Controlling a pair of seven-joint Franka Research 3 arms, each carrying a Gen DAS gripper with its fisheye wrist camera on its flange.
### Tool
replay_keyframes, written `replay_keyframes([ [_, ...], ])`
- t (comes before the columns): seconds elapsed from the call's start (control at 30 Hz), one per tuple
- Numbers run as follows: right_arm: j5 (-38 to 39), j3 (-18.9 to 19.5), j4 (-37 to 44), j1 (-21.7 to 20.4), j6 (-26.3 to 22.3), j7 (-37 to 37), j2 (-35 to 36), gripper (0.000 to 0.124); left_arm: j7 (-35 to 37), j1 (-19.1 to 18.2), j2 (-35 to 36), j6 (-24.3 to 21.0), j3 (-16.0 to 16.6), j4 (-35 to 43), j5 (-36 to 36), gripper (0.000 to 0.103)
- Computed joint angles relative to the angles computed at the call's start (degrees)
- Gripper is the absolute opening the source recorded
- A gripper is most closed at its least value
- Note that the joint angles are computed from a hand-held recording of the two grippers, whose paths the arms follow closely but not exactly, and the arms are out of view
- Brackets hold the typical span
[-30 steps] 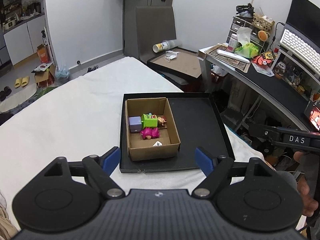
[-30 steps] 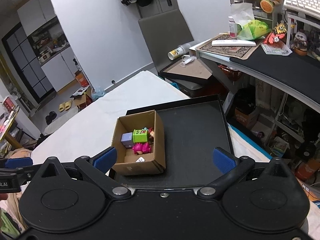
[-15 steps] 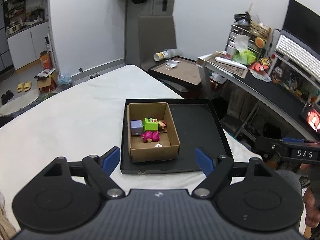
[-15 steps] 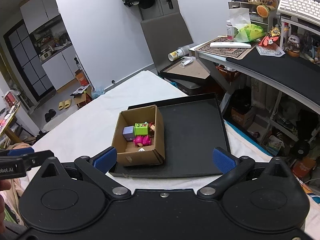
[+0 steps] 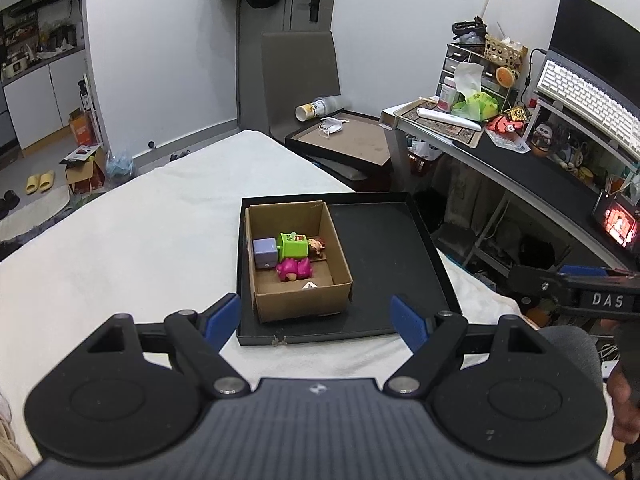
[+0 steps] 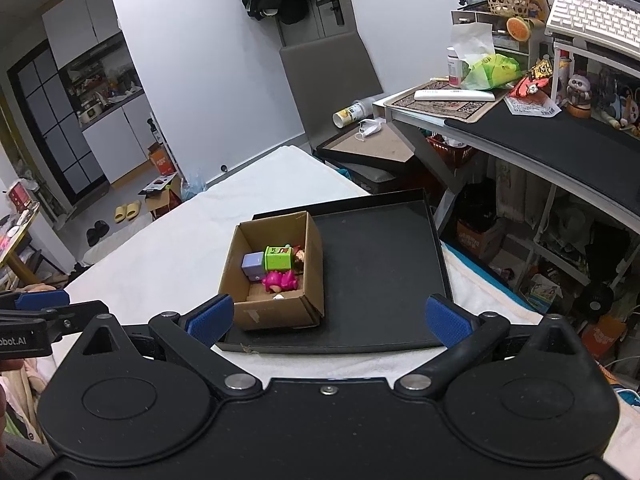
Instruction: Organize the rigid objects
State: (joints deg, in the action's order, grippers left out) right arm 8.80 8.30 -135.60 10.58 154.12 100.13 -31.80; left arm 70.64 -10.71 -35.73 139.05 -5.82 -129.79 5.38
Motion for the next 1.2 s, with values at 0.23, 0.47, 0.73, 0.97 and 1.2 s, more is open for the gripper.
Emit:
replay_keyframes([
  [0.23,-0.8,0.5,0.6,0.0,-0.5,0.0,0.1,0.103,-0.1,-0.1,0.0,0.6,-0.1,-0.3,0.1,0.088],
  [0.47,-1.8,1.0,0.9,-0.2,-0.5,0.5,0.3,0.103,-0.2,0.3,0.4,-0.3,-0.4,0.1,0.5,0.097],
  [0.73,-2.9,1.5,0.9,-0.5,-0.5,1.1,0.0,0.103,0.8,-0.4,0.1,-0.4,0.1,-0.1,-0.8,0.098],
  [0.97,-3.6,1.7,1.1,-0.5,-0.6,1.5,-0.1,0.103,-0.1,0.1,0.0,0.1,-0.1,-0.2,-0.1,0.102],
  [1.2,-3.8,1.6,1.3,-0.3,-0.6,1.3,0.0,0.103,0.1,0.0,0.0,0.0,0.1,-0.1,-0.5,0.102],
])
